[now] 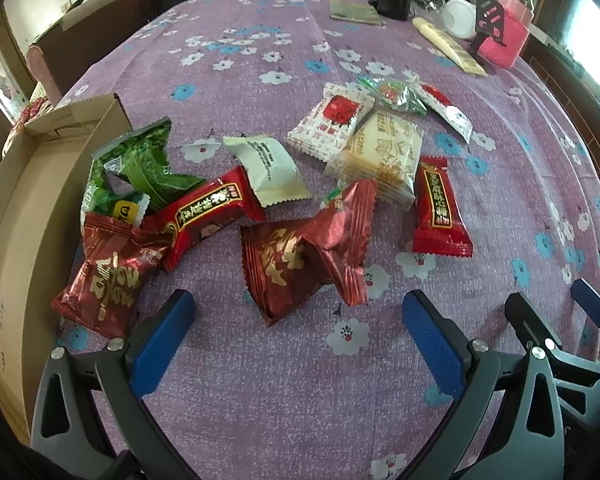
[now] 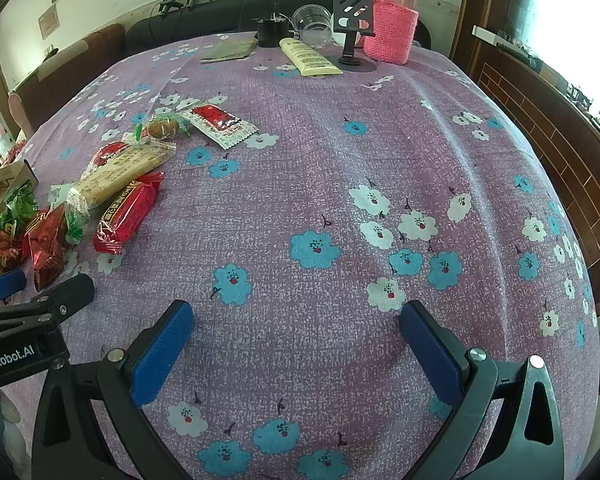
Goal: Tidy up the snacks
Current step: 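Move both tools toward the pile of snacks on the tablecloth, then grasp the red candy wrapper with the left tool while the right tool grasps a red bar packet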
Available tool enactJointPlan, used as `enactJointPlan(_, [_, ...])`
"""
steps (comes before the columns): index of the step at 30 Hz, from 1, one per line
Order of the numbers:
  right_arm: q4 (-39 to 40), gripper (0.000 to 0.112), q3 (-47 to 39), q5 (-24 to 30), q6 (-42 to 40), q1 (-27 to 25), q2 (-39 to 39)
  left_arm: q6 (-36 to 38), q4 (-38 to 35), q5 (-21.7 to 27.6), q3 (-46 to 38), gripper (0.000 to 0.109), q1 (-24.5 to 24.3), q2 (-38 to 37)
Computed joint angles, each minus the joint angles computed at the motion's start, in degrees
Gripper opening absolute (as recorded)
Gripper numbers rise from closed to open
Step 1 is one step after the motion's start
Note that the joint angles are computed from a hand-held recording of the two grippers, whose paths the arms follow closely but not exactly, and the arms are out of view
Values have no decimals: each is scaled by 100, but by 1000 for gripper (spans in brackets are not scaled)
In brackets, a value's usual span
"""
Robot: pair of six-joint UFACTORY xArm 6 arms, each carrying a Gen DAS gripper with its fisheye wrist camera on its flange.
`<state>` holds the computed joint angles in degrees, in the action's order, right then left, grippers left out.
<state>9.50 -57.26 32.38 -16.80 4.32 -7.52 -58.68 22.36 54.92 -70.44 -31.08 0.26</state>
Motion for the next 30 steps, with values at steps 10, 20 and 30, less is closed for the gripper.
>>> enactJointPlan(10, [98,92,-65,175,-370,-24,-48,-317,546,239,289,66,-265,-976])
enactJointPlan(20, [1631,82,-999,914,-1614,54,151,-382,858,685,1162,80,88,-2497])
enactJointPlan(30, [1569,64,-1918,1841,-972,458,847,1810,-1361,-1305,1830,53,812,-2377])
